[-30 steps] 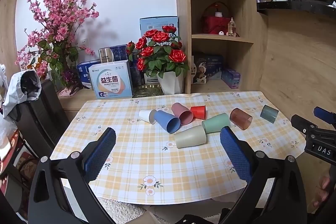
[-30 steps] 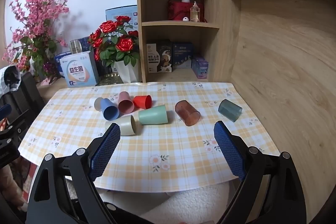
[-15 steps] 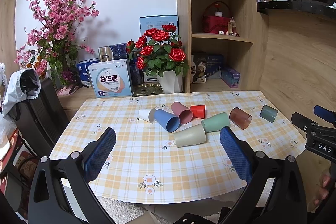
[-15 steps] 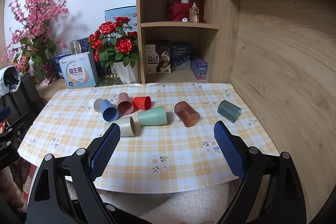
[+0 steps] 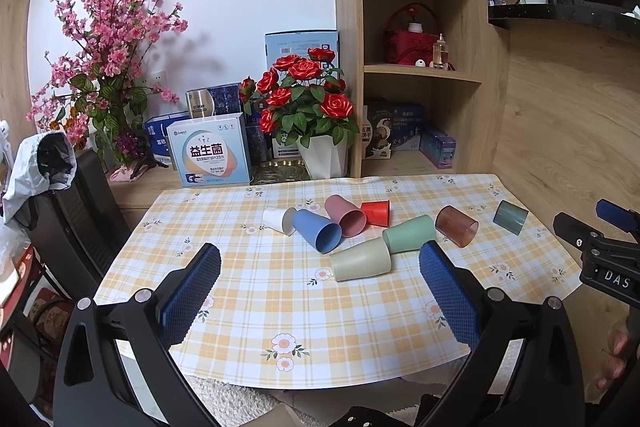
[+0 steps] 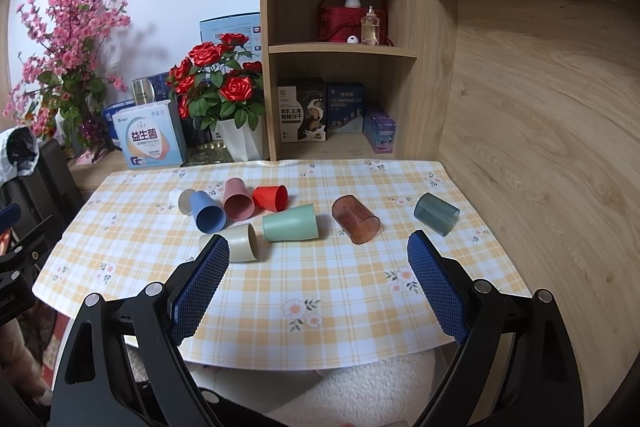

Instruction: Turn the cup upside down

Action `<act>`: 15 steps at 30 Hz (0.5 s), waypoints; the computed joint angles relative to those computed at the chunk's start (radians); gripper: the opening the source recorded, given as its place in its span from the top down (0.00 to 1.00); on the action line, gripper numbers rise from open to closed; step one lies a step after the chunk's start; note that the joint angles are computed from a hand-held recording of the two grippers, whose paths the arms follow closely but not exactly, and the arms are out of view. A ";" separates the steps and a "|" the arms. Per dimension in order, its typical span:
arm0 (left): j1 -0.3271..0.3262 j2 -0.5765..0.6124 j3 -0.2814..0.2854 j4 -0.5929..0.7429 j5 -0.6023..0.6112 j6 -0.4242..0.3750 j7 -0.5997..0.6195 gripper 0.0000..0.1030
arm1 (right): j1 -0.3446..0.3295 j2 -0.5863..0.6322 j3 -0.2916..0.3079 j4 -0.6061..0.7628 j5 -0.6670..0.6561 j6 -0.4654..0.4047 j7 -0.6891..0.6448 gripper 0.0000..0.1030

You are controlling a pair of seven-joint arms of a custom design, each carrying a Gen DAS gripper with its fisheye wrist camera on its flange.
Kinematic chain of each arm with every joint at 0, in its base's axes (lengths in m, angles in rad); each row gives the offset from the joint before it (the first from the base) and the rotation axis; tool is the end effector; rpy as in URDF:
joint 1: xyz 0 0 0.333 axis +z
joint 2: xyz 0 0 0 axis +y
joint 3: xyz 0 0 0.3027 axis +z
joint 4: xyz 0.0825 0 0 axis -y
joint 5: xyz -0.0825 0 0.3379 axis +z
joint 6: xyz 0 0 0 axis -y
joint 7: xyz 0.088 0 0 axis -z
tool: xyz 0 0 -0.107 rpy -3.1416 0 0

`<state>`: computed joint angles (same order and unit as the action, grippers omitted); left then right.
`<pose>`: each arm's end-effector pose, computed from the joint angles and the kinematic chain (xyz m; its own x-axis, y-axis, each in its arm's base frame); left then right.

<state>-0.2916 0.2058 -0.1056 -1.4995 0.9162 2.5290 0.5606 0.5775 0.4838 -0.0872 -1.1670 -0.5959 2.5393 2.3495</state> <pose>0.5771 -0.2425 0.6375 0.1090 -0.9930 -0.0458 -0.4676 -0.0105 -0.8839 0.6013 0.3494 0.6172 0.0854 -0.9963 -0.0110 -0.5176 -0.0349 -0.8549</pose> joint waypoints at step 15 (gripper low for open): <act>0.001 -0.010 0.000 -0.013 0.035 0.014 -0.026 0.06 | 0.001 -0.001 -0.001 -0.002 -0.001 0.001 0.002 0.15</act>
<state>-0.2910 0.1958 -0.1059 -1.5120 0.9513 2.5426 0.5347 0.5783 0.4829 -0.0882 -1.1692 -0.5970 2.5405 2.3516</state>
